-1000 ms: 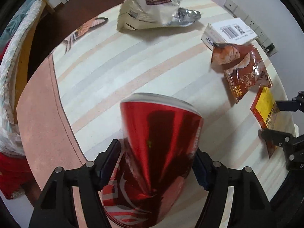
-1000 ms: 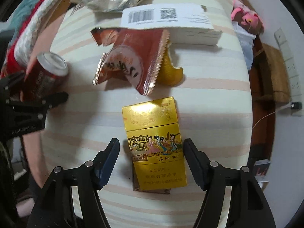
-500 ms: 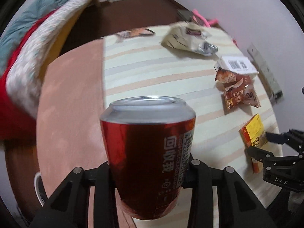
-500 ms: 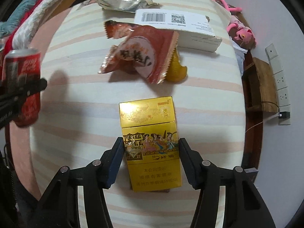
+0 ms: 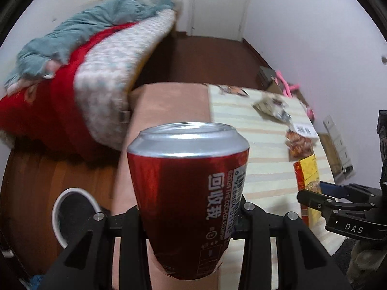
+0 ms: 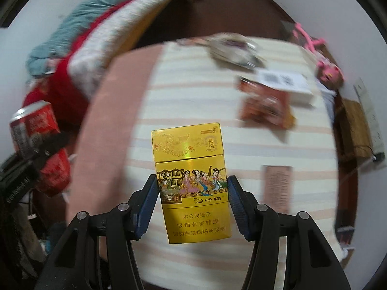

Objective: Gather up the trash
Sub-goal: 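Carry the box and can over the bin and release both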

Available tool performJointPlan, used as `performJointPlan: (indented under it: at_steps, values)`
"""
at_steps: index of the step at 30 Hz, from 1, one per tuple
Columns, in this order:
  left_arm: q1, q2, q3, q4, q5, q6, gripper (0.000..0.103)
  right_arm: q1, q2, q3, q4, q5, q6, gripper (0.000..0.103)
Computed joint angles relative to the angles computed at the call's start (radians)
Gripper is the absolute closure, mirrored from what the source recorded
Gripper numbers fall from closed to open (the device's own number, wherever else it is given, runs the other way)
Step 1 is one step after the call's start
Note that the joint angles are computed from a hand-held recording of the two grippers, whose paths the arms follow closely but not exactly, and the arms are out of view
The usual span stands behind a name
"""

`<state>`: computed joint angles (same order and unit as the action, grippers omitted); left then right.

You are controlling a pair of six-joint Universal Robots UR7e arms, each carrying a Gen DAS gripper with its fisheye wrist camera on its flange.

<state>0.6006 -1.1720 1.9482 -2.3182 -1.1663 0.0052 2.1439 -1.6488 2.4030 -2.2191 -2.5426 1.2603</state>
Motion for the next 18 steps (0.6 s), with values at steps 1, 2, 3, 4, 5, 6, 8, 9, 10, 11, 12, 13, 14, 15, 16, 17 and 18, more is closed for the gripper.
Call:
performJointPlan:
  at_steps: [1, 2, 3, 4, 5, 6, 8, 9, 10, 11, 12, 13, 14, 15, 16, 17, 18]
  values:
    - [0.010, -0.020, -0.004, 0.005, 0.011, 0.003, 0.069, 0.021, 0.054, -0.028, -0.054, -0.001, -0.028, 0.044]
    - [0.026, -0.048, -0.012, 0.012, 0.027, 0.004, 0.069, 0.036, 0.100, -0.056, -0.090, -0.001, -0.048, 0.044]
    - [0.039, -0.065, -0.021, 0.021, 0.038, 0.003, 0.069, 0.046, 0.150, -0.085, -0.131, 0.000, -0.076, 0.044]
    - [0.054, -0.082, -0.032, 0.031, 0.046, 0.004, 0.069, 0.051, 0.182, -0.106, -0.160, 0.000, -0.098, 0.044]
    - [0.069, -0.097, -0.043, 0.040, 0.058, 0.006, 0.069, 0.059, 0.239, -0.140, -0.220, 0.006, -0.146, 0.044]
    - [0.082, -0.108, -0.054, 0.047, 0.072, 0.010, 0.069, 0.063, 0.280, -0.167, -0.261, 0.012, -0.184, 0.044]
    - [0.113, -0.123, -0.080, 0.067, 0.093, 0.019, 0.069, 0.064, 0.369, -0.226, -0.349, 0.032, -0.267, 0.044]
    - [0.133, -0.131, -0.096, 0.075, 0.106, 0.021, 0.069, 0.064, 0.398, -0.246, -0.377, 0.041, -0.294, 0.044]
    - [0.151, -0.137, -0.111, 0.083, 0.121, 0.025, 0.069, 0.063, 0.439, -0.278, -0.408, 0.054, -0.333, 0.044]
    - [0.166, -0.140, -0.124, 0.092, 0.132, 0.028, 0.069, 0.060, 0.486, -0.316, -0.442, 0.071, -0.376, 0.044]
    - [0.188, -0.142, -0.143, 0.102, 0.142, 0.028, 0.069, 0.055, 0.519, -0.342, -0.468, 0.085, -0.408, 0.044]
    - [0.200, -0.142, -0.149, 0.106, 0.146, 0.029, 0.069, 0.046, 0.570, -0.388, -0.494, 0.111, -0.453, 0.044]
    - [0.222, -0.139, -0.169, 0.118, 0.152, 0.031, 0.069, 0.038, 0.607, -0.423, -0.508, 0.129, -0.484, 0.044]
    - [0.244, -0.133, -0.187, 0.128, 0.156, 0.034, 0.069, 0.032, 0.629, -0.442, -0.518, 0.141, -0.504, 0.044]
    - [0.266, -0.125, -0.207, 0.142, 0.155, 0.032, 0.069, 0.019, 0.673, -0.491, -0.525, 0.167, -0.538, 0.044]
    - [0.286, -0.113, -0.229, 0.164, 0.150, 0.025, 0.069, 0.008, 0.706, -0.526, -0.528, 0.188, -0.561, 0.044]
    - [0.317, -0.095, -0.260, 0.194, 0.136, 0.012, 0.069, -0.003, 0.724, -0.544, -0.535, 0.203, -0.579, 0.044]
